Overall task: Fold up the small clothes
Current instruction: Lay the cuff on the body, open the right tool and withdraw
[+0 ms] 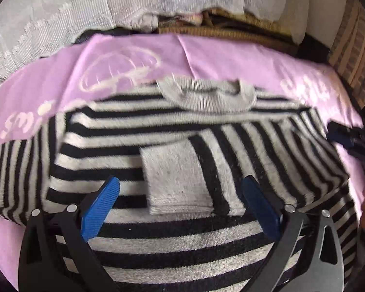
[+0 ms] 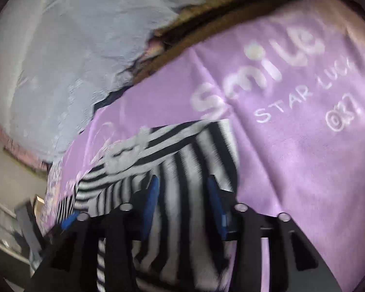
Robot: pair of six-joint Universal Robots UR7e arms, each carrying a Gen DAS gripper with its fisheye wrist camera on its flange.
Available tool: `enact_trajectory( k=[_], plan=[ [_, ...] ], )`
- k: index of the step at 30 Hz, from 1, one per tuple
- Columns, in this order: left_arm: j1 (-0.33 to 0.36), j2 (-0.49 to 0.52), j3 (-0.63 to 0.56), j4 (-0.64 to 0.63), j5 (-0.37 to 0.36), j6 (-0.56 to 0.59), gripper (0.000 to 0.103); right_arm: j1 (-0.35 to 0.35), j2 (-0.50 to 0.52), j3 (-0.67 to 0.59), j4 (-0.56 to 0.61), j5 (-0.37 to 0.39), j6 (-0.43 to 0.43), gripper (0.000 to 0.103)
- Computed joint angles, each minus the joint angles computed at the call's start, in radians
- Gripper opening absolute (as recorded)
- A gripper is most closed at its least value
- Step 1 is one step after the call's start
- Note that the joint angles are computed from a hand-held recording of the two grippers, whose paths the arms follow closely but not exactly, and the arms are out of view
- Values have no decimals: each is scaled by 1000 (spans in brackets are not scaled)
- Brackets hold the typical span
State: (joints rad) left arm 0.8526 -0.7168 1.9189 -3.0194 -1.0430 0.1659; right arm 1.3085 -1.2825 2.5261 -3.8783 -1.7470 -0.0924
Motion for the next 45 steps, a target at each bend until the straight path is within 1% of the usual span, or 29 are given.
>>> enact_trajectory(
  k=[2,3,4,5,6,7,8,9,11,12,15,17,19,21,22,24,25,26,29,30,31,32,34,36,38,40,42,43,45],
  plan=[
    [11,0,-13,8,-17,-14,99,61,32,31,-76,-54,-65,46],
    [19,8,-28,48,-10,-26,99,90,60,36,-105,-95,-88,48],
    [24,22,-50,98,11,-44,99,115,95,35,-104,-161,-111,50],
    [29,42,-78,163,43,-70,99,110,110,34,-69,-187,-109,50],
    [36,47,-90,186,46,-71,99,87,134,35,-65,-175,-106,51],
    [34,47,-87,170,48,-62,99,68,153,44,-102,-153,-134,50],
    [30,46,-84,162,53,-58,99,78,151,41,-97,-170,-139,50],
    [27,44,-81,157,58,-58,99,99,135,32,-64,-202,-120,50],
    [20,37,-70,131,72,-64,99,141,142,18,-80,-253,-108,50],
    [14,31,-58,92,70,-53,99,164,145,7,-87,-275,-120,50],
    [3,25,-32,-1,77,-15,99,232,151,-68,-17,-337,-165,51],
    [0,35,-30,2,111,-9,99,251,171,-126,26,-373,-166,52],
    [7,55,-58,84,139,-36,99,248,201,-192,83,-406,-138,53],
    [23,53,-74,129,107,-67,99,225,230,-238,148,-424,-112,56],
    [29,43,-73,136,91,-71,99,200,257,-250,141,-418,-118,58],
    [33,40,-76,142,84,-72,99,205,291,-252,70,-431,-187,60],
    [32,39,-74,139,87,-69,99,220,290,-251,75,-455,-185,61],
    [29,35,-71,136,88,-66,99,227,280,-240,72,-453,-172,63],
    [28,12,-48,82,88,-71,99,244,269,-191,-14,-440,-173,69],
    [29,5,-45,73,86,-80,99,252,272,-178,-46,-452,-189,78],
    [34,2,-49,78,85,-90,99,259,280,-165,-77,-471,-204,91],
    [41,4,-59,95,89,-100,99,259,286,-154,-100,-482,-211,95],
    [63,26,-99,182,105,-144,99,230,287,-130,-100,-472,-201,97],
    [59,27,-93,165,110,-136,99,217,295,-129,-102,-459,-208,100],
    [47,28,-83,151,135,-122,99,230,307,-141,-100,-486,-223,100],
    [48,9,-75,165,118,-140,99,235,314,-141,-117,-489,-225,99],
    [57,-23,-63,169,87,-163,99,237,317,-132,-170,-476,-234,99],
    [59,-35,-52,157,91,-166,99,239,324,-130,-213,-479,-240,99],
    [58,-41,-36,113,140,-170,99,248,344,-137,-282,-512,-252,99]
  ],
)
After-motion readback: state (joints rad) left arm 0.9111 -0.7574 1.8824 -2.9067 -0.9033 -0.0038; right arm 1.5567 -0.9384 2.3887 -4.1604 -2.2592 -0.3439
